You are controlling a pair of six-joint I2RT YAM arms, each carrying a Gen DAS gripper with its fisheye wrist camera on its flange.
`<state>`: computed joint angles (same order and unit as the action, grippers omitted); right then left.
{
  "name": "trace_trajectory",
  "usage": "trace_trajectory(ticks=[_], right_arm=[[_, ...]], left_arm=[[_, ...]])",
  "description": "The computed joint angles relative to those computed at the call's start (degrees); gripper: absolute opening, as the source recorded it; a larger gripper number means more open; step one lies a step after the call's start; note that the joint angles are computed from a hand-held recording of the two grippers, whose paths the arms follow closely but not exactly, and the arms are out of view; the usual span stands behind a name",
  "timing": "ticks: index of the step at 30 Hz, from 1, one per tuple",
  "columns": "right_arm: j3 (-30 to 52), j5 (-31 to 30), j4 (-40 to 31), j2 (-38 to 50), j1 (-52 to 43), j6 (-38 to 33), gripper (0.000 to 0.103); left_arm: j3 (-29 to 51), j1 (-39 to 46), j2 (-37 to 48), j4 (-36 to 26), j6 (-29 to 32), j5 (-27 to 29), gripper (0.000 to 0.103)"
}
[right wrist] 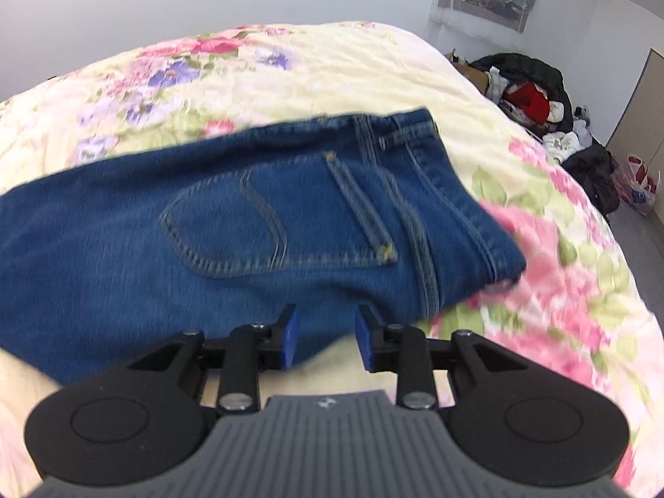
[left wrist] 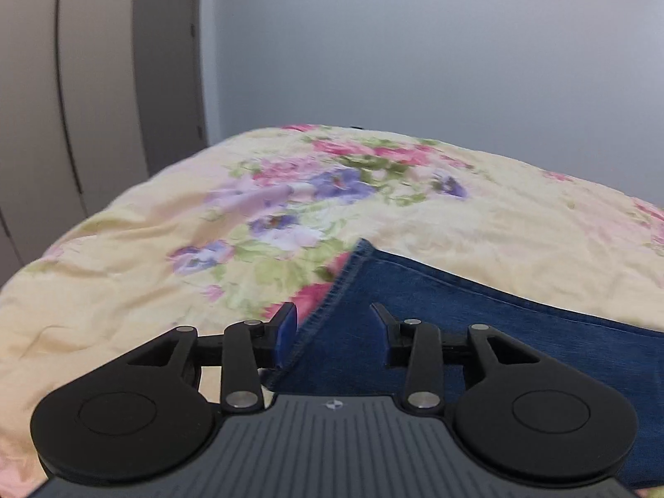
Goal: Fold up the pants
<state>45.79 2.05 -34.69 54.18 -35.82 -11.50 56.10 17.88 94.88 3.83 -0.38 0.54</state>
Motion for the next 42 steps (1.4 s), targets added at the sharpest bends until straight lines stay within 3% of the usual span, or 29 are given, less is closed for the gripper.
trace_trajectory(ticks=[2, 5, 8, 11, 20, 24, 27, 29, 33, 35, 38, 42], right_arm=[[3.36, 0.64, 4.32, 6.77, -0.01, 0.97, 0.025], [8.67, 1.46, 10.2, 16.52, -0.67, 1.03, 0.025], [14.72, -0.93, 13.2, 25.29, -2.16, 2.44, 0.025], [21.46, -3.62, 14.35, 33.73, -1.92, 4.51, 0.025], [37.48, 1.59, 13.97, 53.23, 2.68, 6.79, 0.02], [39.79, 2.13, 10.2, 52.92, 2.91, 6.05, 0.019], [37.66, -0.83, 7.82, 47.29, 0.52, 3.94, 0.02], [34.74, -2.89, 6.41, 41.54, -2.75, 2.73, 0.03], [30.19, -12.33, 1.37, 31.73, -13.86, 2.94, 0.039], [28.37, -18.51, -1.12, 28.91, -20.98, 4.67, 0.052], [26.54, -27.76, -4.37, 28.67, -31.17, 8.08, 0.055], [23.38, -39.56, -2.86, 33.39, -39.87, 13.79, 0.057]], left_arm=[[1.28, -2.34, 1.06, -1.61, -0.53, 1.12, 0.045], [3.39, -6.7, 5.13, -1.58, -0.26, -1.61, 0.045], [6.25, -8.77, 10.17, -0.83, -0.6, -1.48, 0.045], [10.24, -10.17, 14.8, -1.49, -3.03, -3.02, 0.045], [16.77, -11.68, 21.57, -2.72, -3.2, -6.56, 0.047], [15.54, -12.88, 19.35, -3.69, -2.38, -9.08, 0.047], [11.98, -13.17, 15.05, -3.55, -1.46, -7.38, 0.047], [9.49, -13.4, 12.13, -3.43, -1.8, -6.14, 0.047], [5.32, -14.54, 7.66, -4.44, -3.98, -4.1, 0.047], [2.86, -15.53, 5.72, -4.22, -5.74, -3.78, 0.047], [0.51, -17.14, 4.06, -4.52, -7.87, -3.85, 0.047], [0.11, -19.06, 4.64, -6.2, -10.83, -5.21, 0.047]])
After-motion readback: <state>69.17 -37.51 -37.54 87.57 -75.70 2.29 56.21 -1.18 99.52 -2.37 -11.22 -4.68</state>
